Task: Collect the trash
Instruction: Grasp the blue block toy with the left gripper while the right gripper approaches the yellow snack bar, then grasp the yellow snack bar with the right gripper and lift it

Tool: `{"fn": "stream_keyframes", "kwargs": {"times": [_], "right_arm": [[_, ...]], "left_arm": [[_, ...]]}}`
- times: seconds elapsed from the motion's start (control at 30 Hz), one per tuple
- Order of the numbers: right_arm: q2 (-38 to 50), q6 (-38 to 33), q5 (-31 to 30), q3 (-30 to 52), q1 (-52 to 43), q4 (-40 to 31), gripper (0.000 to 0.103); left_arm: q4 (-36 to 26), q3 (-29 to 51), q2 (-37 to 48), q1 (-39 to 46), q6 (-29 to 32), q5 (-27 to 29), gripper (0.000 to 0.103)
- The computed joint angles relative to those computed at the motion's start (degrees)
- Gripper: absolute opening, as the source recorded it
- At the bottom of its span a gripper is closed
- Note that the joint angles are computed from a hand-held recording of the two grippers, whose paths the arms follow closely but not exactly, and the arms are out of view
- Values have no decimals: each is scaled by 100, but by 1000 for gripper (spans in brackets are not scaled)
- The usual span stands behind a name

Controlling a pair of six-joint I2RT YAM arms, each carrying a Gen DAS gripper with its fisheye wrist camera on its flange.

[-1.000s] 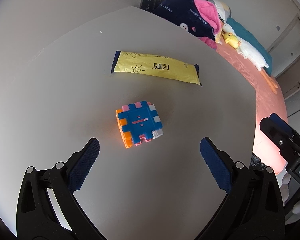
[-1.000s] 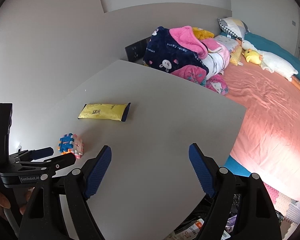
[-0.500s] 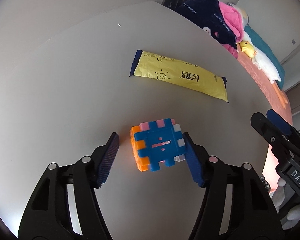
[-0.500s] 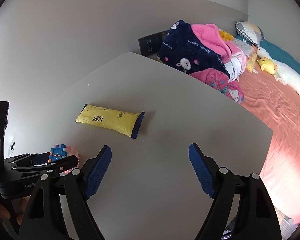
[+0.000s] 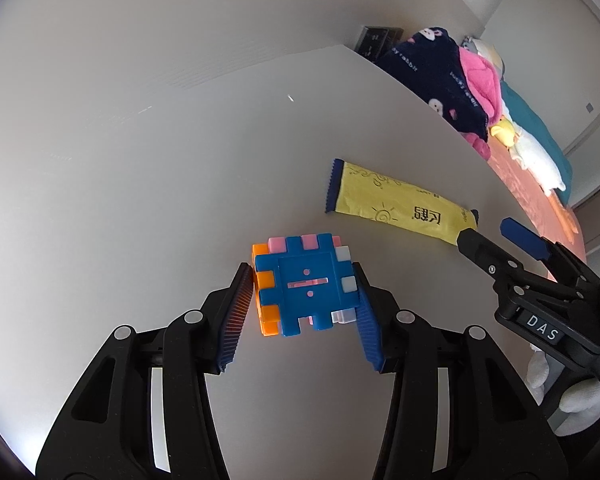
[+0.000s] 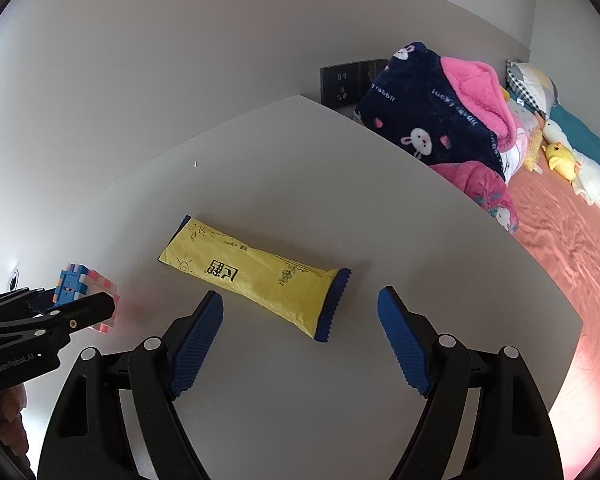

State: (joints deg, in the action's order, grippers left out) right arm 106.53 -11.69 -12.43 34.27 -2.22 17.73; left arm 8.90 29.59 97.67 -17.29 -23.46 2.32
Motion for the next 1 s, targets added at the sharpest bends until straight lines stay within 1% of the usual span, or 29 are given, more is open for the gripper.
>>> {"fn": "stream_keyframes", "kwargs": {"times": [0.17, 0.2, 0.23, 0.33, 0.43, 0.5, 0.57, 0.6, 0.67, 0.7, 0.73, 0.83, 1.0], "right_arm": [[253, -87, 206, 245, 310, 93, 80], [300, -155, 242, 280, 373, 138, 81], [345, -245, 261, 312, 428, 167, 84], [567, -567, 459, 467, 620, 215, 84], [829, -765, 687, 711, 728, 21, 84], [921, -751, 718, 828, 729, -135, 79], [967, -690, 580, 904, 674, -299, 67], [957, -620, 472, 926, 623, -376, 63], [935, -532, 300, 999, 566, -616, 40], [923, -480, 278, 1040, 574, -715, 32], [890, -401, 341, 1056, 606, -791, 30], [815, -193, 343, 997, 659, -869, 30], [430, 40, 230, 584, 712, -844, 30]], "left_arm": [[63, -65, -25, 350, 113, 215, 48], [101, -98, -34, 430, 103, 303, 48], [124, -110, -31, 473, 104, 340, 48], [148, -97, 3, 497, 126, 303, 48], [150, -109, -3, 503, 151, 284, 48], [141, -102, 3, 468, 184, 174, 48], [152, -102, 13, 454, 204, 146, 48], [155, -99, 20, 456, 214, 141, 48], [163, -111, 4, 456, 224, 142, 48], [161, -99, 9, 427, 205, 132, 48], [159, -108, -11, 423, 208, 138, 48], [116, -117, -93, 361, 209, 111, 48], [-13, -187, -356, 281, 230, 100, 48]]}}
